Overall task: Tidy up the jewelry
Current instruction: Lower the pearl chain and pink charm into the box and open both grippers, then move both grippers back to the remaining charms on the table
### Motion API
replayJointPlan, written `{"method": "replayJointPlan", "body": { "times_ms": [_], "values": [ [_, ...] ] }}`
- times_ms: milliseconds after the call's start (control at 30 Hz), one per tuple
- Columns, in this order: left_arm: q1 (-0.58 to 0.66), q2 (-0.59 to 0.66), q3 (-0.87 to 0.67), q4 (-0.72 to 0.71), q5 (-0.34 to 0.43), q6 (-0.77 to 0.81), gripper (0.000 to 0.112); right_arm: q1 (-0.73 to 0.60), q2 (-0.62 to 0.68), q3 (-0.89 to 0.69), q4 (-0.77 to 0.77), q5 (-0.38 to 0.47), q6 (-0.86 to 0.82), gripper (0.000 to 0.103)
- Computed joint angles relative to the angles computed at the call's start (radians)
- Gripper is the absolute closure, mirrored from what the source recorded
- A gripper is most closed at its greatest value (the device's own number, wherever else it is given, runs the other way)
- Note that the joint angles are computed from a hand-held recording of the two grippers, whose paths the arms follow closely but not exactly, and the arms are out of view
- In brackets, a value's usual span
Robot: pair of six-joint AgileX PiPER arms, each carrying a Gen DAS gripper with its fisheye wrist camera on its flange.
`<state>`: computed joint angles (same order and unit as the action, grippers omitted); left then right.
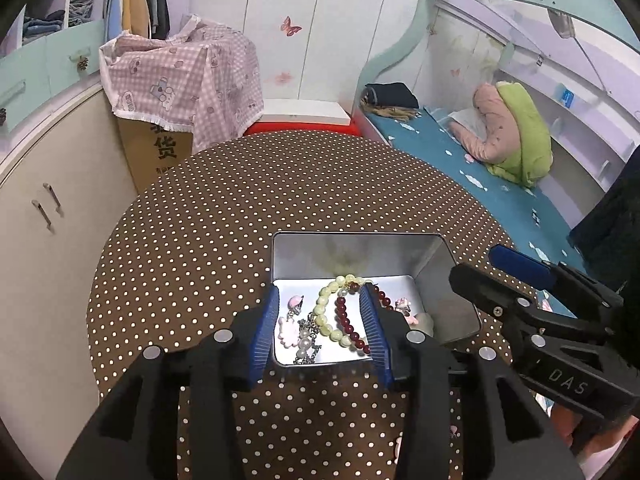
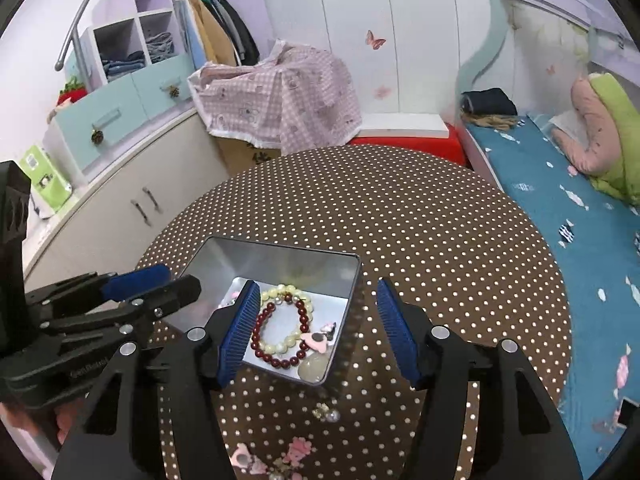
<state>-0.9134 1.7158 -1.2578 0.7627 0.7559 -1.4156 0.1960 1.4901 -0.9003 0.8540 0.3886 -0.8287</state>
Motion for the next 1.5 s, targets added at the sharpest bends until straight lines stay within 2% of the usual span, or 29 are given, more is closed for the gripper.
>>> {"method": "replayJointPlan", "body": {
  "times_ms": [567,667,867,1033,1233,1500],
  "values": [
    [-0.074,-0.022,0.016,0.029,0.062,-0.053,0.067,-0.027,-0.085,0.078,-0.037,-0.003,0.009,0.044],
    [-0.087,-0.025,0.017,0.03,0.074,-0.059,0.067,-0.027,-0.115,0.105,-0.042,-0.013,0.008,0.039],
    [-0.149,-0.029,0.037,0.056,0.099,-0.104,0.061,-0.051,-0.179,0.169,-0.033,-0.014,-0.027,0.036],
    [-0.191,-0.013,0.056,0.039,0.115,-0.116,0.061,-0.082,-0.217,0.241,-0.02,-0.025,-0.065,0.033],
    [-0.226,0.008,0.078,0.001,0.103,-0.117,0.061,-0.097,-0.229,0.321,-0.017,-0.053,-0.095,0.029],
    [-0.255,0.049,0.074,-0.045,0.07,-0.114,0.06,-0.132,-0.233,0.408,0.086,-0.05,-0.225,0.027]
  ]
}}
